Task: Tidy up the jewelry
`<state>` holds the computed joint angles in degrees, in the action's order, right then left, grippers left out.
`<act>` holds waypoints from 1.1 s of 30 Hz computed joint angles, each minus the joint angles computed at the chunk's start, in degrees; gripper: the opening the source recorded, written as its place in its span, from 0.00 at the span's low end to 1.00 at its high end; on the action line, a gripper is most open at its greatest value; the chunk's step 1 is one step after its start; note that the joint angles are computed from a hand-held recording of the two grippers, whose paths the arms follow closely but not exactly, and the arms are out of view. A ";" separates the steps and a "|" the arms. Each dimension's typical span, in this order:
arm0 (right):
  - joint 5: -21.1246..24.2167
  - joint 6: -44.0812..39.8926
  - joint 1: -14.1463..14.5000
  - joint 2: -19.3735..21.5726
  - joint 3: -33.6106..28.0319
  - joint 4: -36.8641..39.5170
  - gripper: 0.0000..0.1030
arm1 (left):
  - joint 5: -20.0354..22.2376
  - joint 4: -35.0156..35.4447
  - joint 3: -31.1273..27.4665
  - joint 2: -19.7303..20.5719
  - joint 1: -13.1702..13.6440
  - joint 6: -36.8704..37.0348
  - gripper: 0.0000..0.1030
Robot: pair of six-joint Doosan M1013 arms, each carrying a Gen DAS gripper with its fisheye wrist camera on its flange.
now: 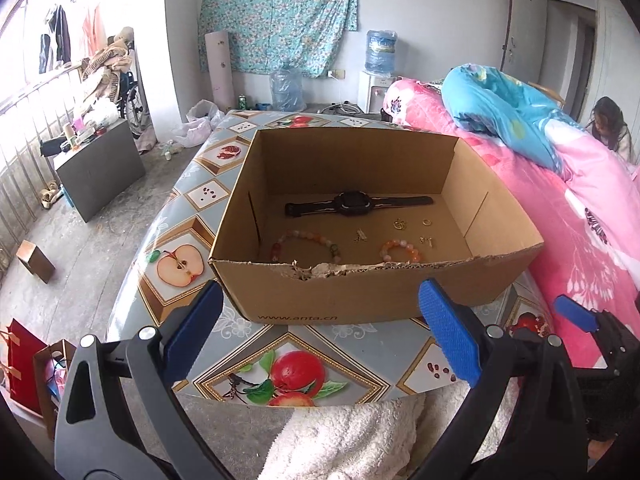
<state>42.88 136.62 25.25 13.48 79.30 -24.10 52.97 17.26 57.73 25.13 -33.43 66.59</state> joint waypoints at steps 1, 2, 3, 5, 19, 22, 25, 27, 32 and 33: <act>0.41 0.37 0.01 0.09 -0.14 -0.49 0.85 | 0.33 1.20 0.02 0.16 -0.28 -0.81 0.92; 0.81 0.71 -0.02 0.22 -0.29 -0.86 0.87 | 0.99 1.42 -0.30 0.46 -0.39 -0.90 0.92; 1.35 1.05 -0.01 0.35 -0.45 -1.21 0.88 | 1.64 1.27 -0.63 0.78 -0.45 -0.70 0.92; 2.54 1.64 0.05 0.73 -0.95 -2.09 0.90 | 3.05 1.55 -1.24 1.37 -0.63 -0.90 0.92; 8.45 1.44 -0.65 3.28 -5.11 -0.73 0.93 | 12.82 3.33 -6.60 5.84 -0.73 -3.87 0.92; 8.67 0.51 -0.72 3.61 -5.76 0.00 0.93 | 14.73 3.55 -7.55 6.60 -0.72 -3.97 0.92; 9.18 0.20 -0.82 3.95 -6.37 0.33 0.93 | 16.00 4.16 -8.26 7.05 -0.82 -4.32 0.92; 9.40 0.11 -0.93 4.10 -6.64 0.56 0.93 | 16.77 4.49 -8.71 7.34 -0.93 -4.34 0.92; 10.54 -0.08 -1.24 4.50 -7.17 1.65 0.93 | 18.82 5.41 -9.96 8.07 -1.36 -4.00 0.92; 10.64 -0.18 -1.31 4.54 -7.19 1.89 0.93 | 18.88 5.39 -9.97 8.09 -1.41 -3.98 0.92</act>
